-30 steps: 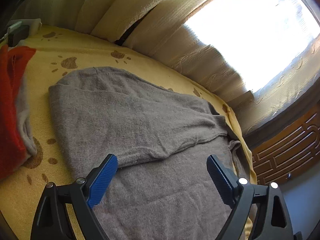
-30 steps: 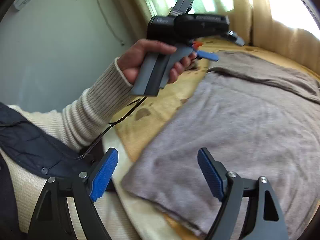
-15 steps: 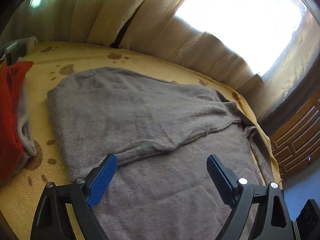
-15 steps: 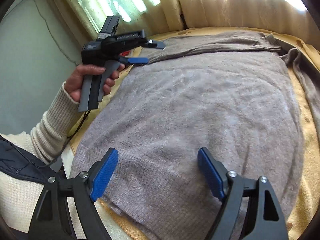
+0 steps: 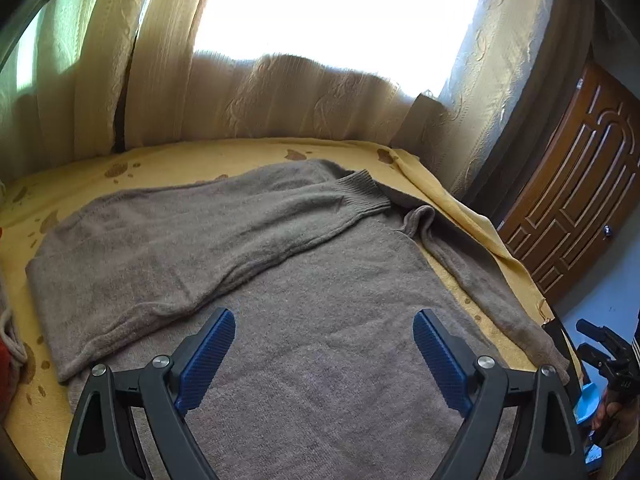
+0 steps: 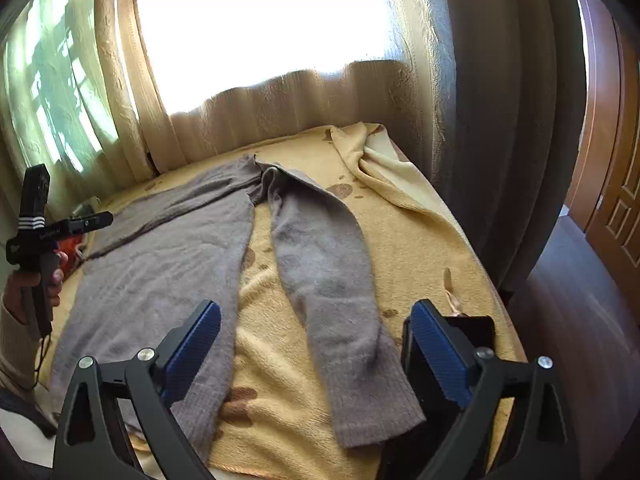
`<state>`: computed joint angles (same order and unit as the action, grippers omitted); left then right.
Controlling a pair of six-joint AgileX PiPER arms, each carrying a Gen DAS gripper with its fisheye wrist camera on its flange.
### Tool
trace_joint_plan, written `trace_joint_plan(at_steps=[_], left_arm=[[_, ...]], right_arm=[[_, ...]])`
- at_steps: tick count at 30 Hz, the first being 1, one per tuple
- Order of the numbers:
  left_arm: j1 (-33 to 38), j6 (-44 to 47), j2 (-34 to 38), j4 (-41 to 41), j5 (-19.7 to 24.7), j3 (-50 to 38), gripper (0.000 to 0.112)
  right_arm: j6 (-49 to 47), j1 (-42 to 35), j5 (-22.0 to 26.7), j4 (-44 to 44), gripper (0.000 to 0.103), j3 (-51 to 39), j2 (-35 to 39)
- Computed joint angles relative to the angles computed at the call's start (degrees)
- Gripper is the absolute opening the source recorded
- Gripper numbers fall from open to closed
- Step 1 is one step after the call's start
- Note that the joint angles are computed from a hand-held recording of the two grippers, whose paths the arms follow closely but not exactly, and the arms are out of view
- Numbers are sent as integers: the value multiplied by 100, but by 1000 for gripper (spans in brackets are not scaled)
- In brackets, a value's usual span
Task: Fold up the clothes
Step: 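Grasp a grey sleeve with the right gripper, then lift the sleeve up with the right gripper and pull it outward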
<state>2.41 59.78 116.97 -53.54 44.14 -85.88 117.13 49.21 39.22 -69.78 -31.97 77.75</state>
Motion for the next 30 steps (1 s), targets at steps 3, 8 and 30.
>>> trace_joint_plan(at_steps=[3, 8, 30], left_arm=[[-43, -265, 253, 178, -62, -127, 93], [-27, -489, 458, 439, -261, -128, 93], [407, -569, 779, 156, 206, -430, 93]], right_arm=[[-821, -235, -271, 432, 66, -256, 508], [-2170, -771, -632, 1142, 63, -759, 1543], [-2809, -1841, 2081, -715, 9, -2958, 1106]])
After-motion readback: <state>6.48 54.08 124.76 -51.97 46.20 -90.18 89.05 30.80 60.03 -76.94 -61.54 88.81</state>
